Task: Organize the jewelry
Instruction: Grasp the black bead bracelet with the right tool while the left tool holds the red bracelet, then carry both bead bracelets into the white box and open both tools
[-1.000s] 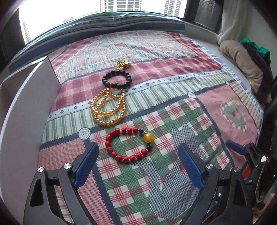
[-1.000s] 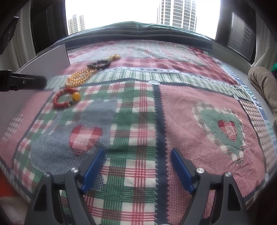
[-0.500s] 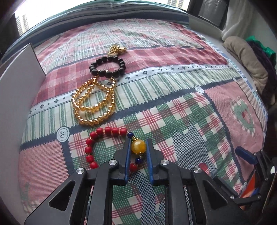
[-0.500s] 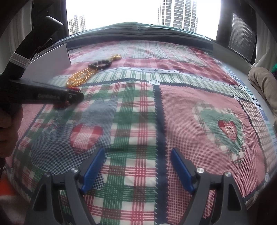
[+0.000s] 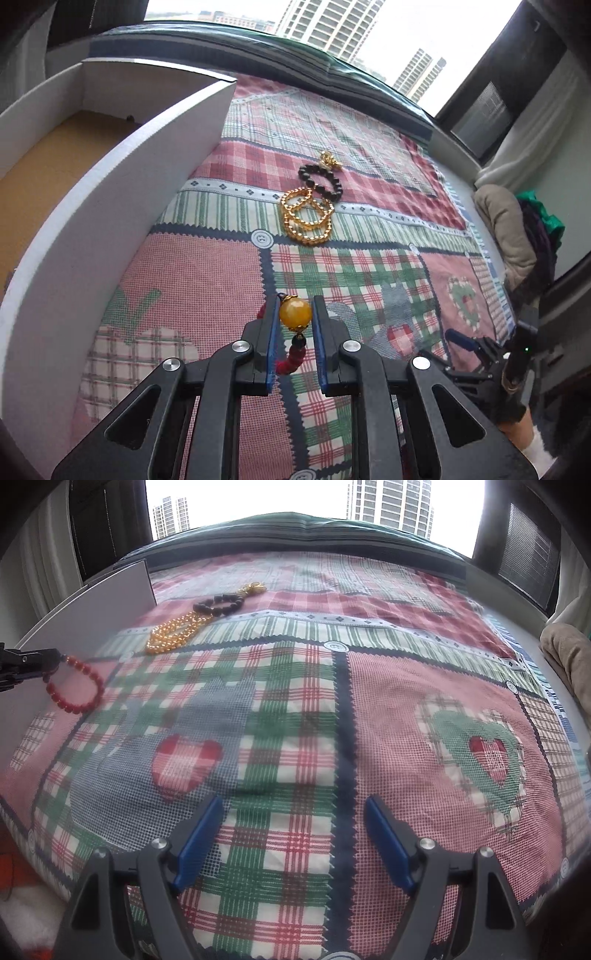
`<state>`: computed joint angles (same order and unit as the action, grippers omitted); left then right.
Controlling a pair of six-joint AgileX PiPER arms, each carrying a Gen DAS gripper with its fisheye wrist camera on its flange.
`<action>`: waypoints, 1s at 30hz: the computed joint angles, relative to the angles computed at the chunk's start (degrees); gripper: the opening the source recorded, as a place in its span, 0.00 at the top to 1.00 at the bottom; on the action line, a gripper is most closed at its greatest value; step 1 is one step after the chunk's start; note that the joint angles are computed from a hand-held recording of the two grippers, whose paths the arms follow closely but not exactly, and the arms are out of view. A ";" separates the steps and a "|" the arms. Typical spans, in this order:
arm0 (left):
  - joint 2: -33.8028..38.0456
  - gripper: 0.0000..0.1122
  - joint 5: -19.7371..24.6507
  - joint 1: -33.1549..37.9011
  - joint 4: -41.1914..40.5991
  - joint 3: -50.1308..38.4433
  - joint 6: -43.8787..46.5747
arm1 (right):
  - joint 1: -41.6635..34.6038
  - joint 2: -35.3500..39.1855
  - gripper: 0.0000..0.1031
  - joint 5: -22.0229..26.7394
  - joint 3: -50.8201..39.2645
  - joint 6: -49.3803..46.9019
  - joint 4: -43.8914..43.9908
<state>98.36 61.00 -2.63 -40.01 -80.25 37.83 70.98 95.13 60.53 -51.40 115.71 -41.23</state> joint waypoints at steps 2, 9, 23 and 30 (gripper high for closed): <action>-1.18 0.86 0.64 2.60 -2.20 1.55 1.27 | -2.77 -3.01 0.21 -3.59 0.90 -4.65 1.57; -1.67 0.86 0.72 6.03 -4.08 3.57 2.61 | -20.88 -10.84 0.40 -19.82 -1.92 -25.55 5.87; -3.03 0.86 1.30 6.74 -4.24 6.02 2.97 | -43.90 32.92 0.70 -0.95 -66.56 -74.78 34.78; -3.81 0.86 3.16 8.40 -3.55 4.62 1.81 | -43.66 36.63 0.87 0.65 -71.36 -70.85 30.32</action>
